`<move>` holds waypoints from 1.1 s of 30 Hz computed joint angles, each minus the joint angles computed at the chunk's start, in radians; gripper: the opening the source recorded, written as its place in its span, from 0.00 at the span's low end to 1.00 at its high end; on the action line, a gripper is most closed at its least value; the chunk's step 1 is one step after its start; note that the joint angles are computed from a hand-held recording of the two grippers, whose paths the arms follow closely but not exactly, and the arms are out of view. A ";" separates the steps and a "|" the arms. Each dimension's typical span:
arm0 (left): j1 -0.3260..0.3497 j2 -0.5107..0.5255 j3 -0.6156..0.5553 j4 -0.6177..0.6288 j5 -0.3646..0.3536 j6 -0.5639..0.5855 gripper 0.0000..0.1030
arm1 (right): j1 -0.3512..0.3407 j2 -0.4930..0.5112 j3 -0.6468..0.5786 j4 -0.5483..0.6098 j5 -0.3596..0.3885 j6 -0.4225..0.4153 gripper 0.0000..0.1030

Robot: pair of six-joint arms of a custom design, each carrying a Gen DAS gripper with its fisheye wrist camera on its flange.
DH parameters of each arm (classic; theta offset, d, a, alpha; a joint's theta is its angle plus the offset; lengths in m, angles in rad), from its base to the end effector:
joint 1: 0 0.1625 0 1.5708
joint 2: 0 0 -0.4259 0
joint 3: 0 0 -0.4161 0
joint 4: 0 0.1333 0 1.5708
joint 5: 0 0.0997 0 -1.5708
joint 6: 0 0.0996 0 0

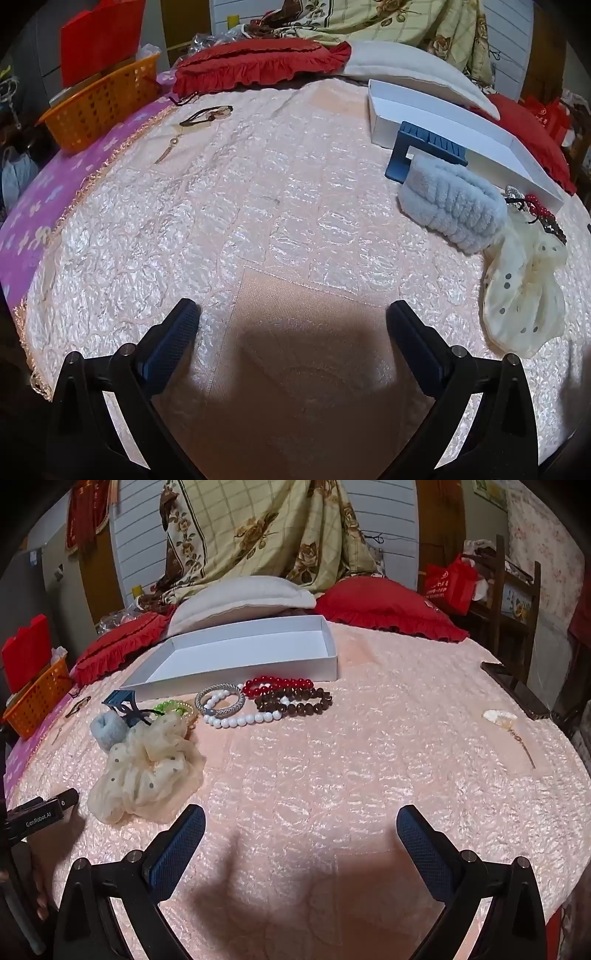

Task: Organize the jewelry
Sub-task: 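Move both tools toward the grey fuzzy hair tie and cream scrunchie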

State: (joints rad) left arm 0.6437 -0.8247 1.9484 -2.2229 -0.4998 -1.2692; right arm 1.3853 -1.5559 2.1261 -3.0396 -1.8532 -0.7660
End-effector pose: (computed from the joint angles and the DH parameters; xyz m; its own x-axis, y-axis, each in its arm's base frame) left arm -0.2964 -0.4983 0.0122 -0.6711 -0.3256 -0.6661 0.2416 0.7534 -0.6116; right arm 0.0127 -0.5045 0.3822 -0.7309 -0.1422 0.6675 -0.5437 0.7124 -0.4436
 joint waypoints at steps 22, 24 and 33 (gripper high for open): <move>-0.223 -0.025 -0.066 0.345 0.015 -0.212 0.99 | -0.006 -0.131 0.057 0.131 0.112 0.032 0.93; -0.241 -0.024 -0.085 0.410 0.019 -0.254 0.99 | -0.005 -0.151 0.061 0.126 0.128 0.045 0.93; -0.275 -0.033 -0.100 0.549 0.009 -0.411 0.99 | -0.032 -0.243 0.076 0.134 0.204 0.060 0.93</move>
State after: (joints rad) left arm 0.3691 -0.8576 1.8484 -1.6742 -0.4913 -1.6802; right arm 1.3529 -1.7984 2.2022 -2.9053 -1.6488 -0.7061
